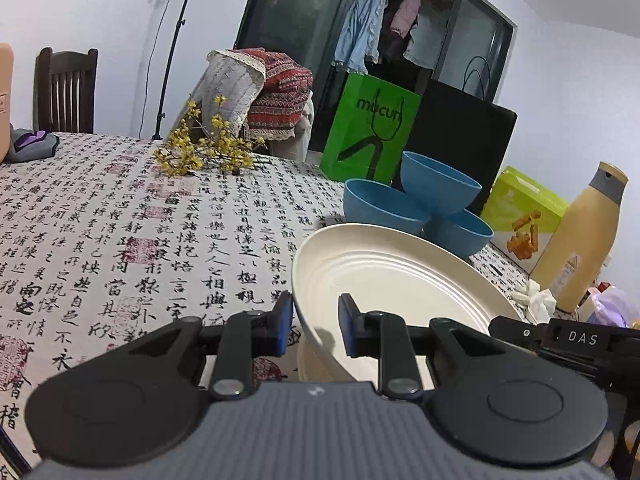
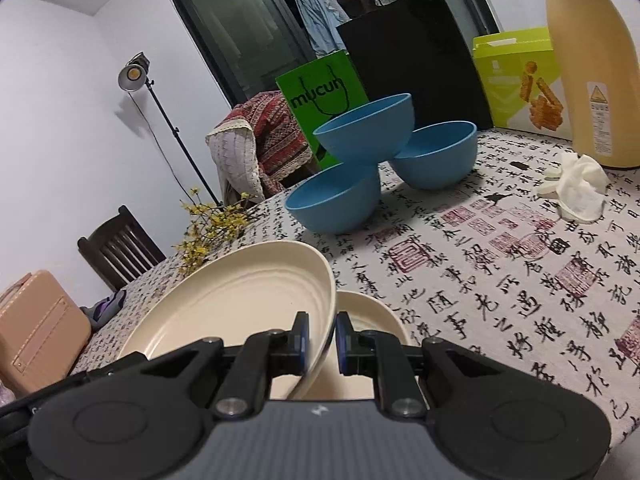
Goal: Organize plates and bowls
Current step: 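Lower the held cream plate onto the stacked cream plates with both grippers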
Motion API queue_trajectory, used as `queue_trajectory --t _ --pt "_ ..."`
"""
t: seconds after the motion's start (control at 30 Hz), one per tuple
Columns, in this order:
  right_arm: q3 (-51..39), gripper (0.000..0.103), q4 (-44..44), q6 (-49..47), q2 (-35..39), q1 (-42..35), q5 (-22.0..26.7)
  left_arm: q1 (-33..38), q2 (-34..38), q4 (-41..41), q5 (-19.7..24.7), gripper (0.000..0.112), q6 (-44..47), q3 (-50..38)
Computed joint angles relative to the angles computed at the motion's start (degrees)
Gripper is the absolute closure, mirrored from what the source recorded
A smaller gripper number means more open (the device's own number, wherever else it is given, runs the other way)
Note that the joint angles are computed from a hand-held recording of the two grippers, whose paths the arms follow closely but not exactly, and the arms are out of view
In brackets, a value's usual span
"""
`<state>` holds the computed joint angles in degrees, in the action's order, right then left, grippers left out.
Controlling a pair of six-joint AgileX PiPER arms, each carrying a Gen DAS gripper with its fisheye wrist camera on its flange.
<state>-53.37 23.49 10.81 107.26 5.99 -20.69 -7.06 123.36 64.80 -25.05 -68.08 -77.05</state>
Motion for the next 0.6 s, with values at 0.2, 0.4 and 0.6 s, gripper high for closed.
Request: queue_trajectory --t 0.2,0.4,0.6 --pt "0.9 0.089 3.5 -4.3 0.1 0.2 -1.2 -1.1 0.3 -3.0 0.5 0.088 4.2 0.9" --pt "1.4 0.089 4.8 -6.2 1.0 0.4 -2.2 -2.2 0.8 -7.3 1.6 0.088 9.2 1.5" --pt "1.8 0.089 5.6 -7.3 1.4 0.5 -3.2 -3.0 1.4 -10.7 2.0 0.088 13.8 1.9"
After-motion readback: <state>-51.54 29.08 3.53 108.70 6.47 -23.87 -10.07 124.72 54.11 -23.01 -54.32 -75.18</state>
